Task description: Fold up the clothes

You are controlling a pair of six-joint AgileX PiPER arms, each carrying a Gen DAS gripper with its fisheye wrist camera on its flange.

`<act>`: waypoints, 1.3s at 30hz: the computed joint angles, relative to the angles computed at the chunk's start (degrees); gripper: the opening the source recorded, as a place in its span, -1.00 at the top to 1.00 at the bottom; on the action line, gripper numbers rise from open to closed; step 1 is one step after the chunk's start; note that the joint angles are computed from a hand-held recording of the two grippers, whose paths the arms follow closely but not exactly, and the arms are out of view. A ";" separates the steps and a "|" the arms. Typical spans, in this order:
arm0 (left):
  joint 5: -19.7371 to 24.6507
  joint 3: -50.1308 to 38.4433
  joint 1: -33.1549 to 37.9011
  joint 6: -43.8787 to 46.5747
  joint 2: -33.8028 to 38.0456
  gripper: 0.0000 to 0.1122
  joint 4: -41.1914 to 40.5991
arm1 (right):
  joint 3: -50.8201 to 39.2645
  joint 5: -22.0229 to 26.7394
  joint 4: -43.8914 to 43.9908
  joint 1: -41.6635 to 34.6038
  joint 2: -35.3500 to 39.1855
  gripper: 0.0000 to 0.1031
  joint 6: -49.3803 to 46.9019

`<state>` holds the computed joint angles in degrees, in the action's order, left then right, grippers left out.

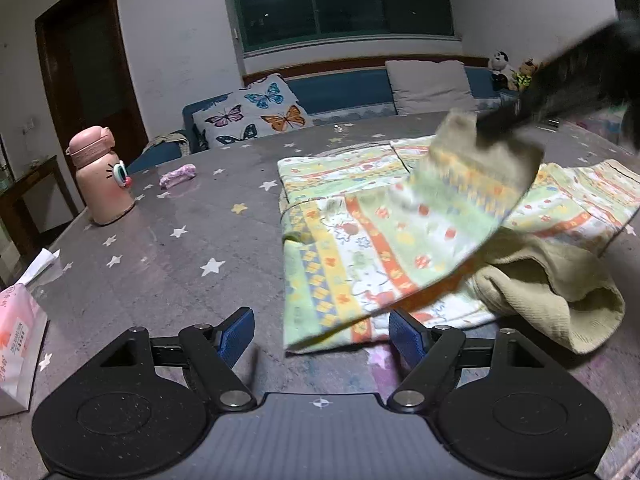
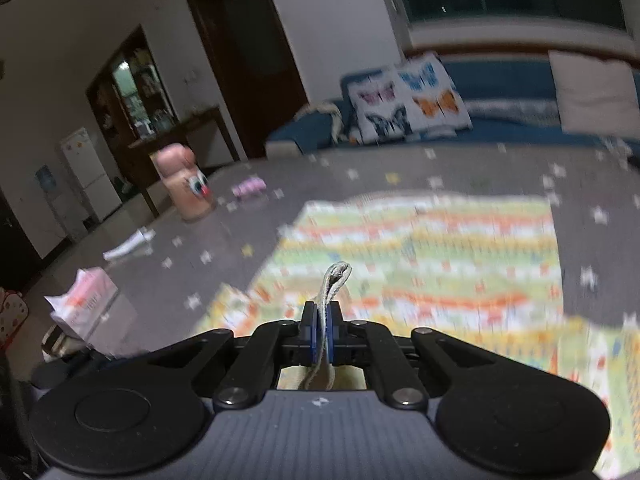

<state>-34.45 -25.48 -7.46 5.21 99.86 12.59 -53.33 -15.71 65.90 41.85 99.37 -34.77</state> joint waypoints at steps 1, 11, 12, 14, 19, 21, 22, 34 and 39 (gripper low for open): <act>-0.13 -0.21 0.06 0.20 0.26 -0.37 -0.49 | -0.58 -0.39 1.60 0.35 -0.66 0.92 -2.39; -0.88 -0.77 -1.48 3.91 1.37 -0.38 -6.24 | -5.63 -5.63 11.13 4.43 -5.35 0.93 -20.01; -0.89 -0.72 -1.48 3.97 1.32 -0.37 -6.45 | -5.41 -6.54 10.70 5.01 -5.90 0.93 -20.11; -1.16 -0.43 -1.49 4.01 1.18 -0.33 -6.50 | -4.56 -8.73 10.52 6.03 -6.85 0.93 -20.90; -2.42 0.89 -3.05 8.21 0.54 0.18 -10.94 | -0.32 -12.92 12.99 5.94 -7.67 0.93 -20.88; -1.50 0.66 -2.81 8.73 0.56 0.23 -11.58 | 1.71 -12.55 12.70 4.51 -6.69 0.93 -17.95; -1.18 0.74 -2.37 8.11 0.42 0.23 -10.77 | 2.55 -12.75 12.66 3.97 -5.60 0.93 -16.61; 4.44 3.02 5.48 -8.80 -9.35 0.11 15.52 | 7.17 -11.10 15.41 0.55 3.73 0.90 -10.87; 8.20 -2.94 5.30 -18.17 -9.63 0.13 22.45 | 7.67 -14.53 13.67 1.63 2.07 0.84 -10.19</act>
<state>-26.25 -28.43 -2.16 -12.96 90.22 35.04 -45.66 -30.24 79.58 43.48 101.44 -44.96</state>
